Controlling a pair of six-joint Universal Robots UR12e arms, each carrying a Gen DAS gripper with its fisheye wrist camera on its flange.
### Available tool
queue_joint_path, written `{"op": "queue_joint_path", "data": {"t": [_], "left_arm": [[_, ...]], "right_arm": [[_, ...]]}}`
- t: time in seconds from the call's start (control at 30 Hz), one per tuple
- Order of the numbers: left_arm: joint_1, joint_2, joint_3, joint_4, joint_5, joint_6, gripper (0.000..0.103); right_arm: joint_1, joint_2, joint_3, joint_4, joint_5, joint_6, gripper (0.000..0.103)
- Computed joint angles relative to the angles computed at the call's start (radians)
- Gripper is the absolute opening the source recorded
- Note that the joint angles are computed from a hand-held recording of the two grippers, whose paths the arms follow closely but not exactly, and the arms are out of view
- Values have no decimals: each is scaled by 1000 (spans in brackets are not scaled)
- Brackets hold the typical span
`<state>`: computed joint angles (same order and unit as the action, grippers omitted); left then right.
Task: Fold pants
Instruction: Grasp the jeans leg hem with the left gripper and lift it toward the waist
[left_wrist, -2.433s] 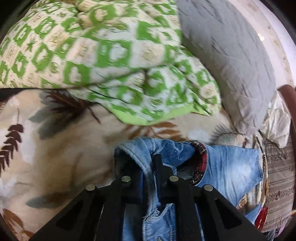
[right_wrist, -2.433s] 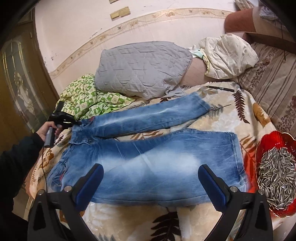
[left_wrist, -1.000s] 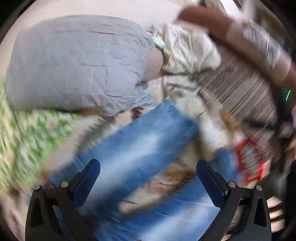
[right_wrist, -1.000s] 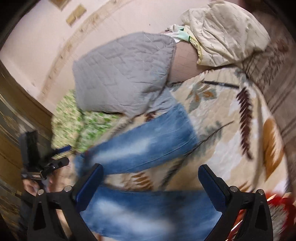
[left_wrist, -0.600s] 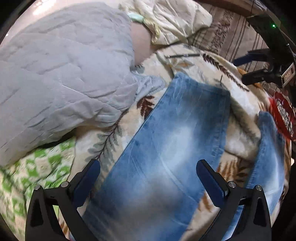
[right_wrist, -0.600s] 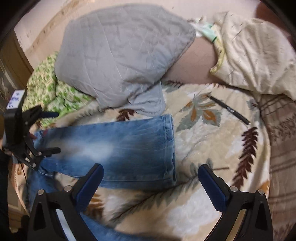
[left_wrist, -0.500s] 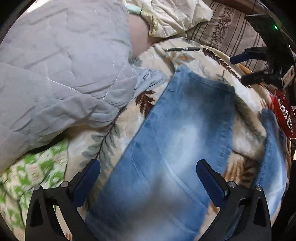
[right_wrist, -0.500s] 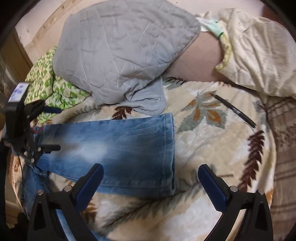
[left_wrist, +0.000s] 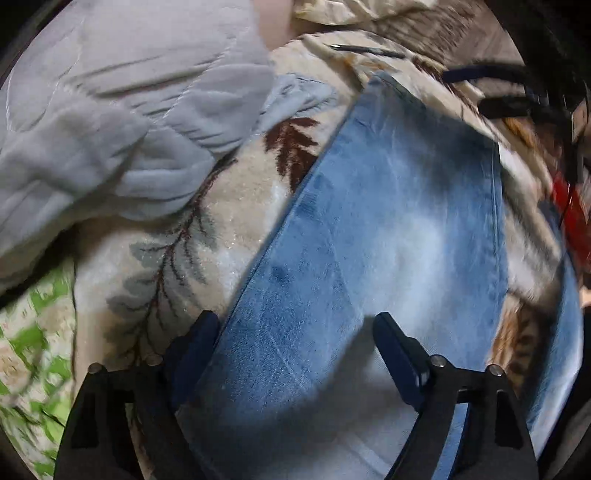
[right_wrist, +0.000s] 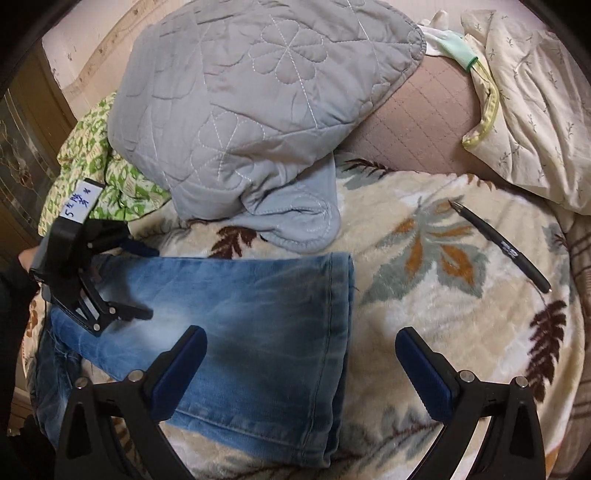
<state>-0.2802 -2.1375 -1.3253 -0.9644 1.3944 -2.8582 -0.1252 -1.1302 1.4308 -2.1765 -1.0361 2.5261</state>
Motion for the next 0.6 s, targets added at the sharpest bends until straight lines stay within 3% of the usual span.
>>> {"op": "queue_joint_path", "data": {"t": [0.07,0.1,0.13,0.3,0.5,0.53,0.57,0.6], "left_arm": [[14,1,15,-31,-22,-64,47],[18,1,20,-43,-16,-79,23],[23,2,23,-58,-21,-86,17],[23,13,11,-75,-41,-37,13],[11,21,-16,-24,-27,0,10],[11,22,-19,-20,-29,0,10],[12,22,-20,-17,-33,-1,10],[13,23,-22,-16,-36,-2,10]], "right_arm": [[0,12,-22,36,11,-6,103],[2,17,-31,47,11,-9,103],[3,23,-39,55,15,-13,103],[25,65,-85,47,-38,-35,103],[47,109,-128,84,-81,-118,101],[49,112,-129,95,-74,-151,87],[53,113,-129,99,-83,-169,58],[60,109,-117,61,-119,-170,47]]}}
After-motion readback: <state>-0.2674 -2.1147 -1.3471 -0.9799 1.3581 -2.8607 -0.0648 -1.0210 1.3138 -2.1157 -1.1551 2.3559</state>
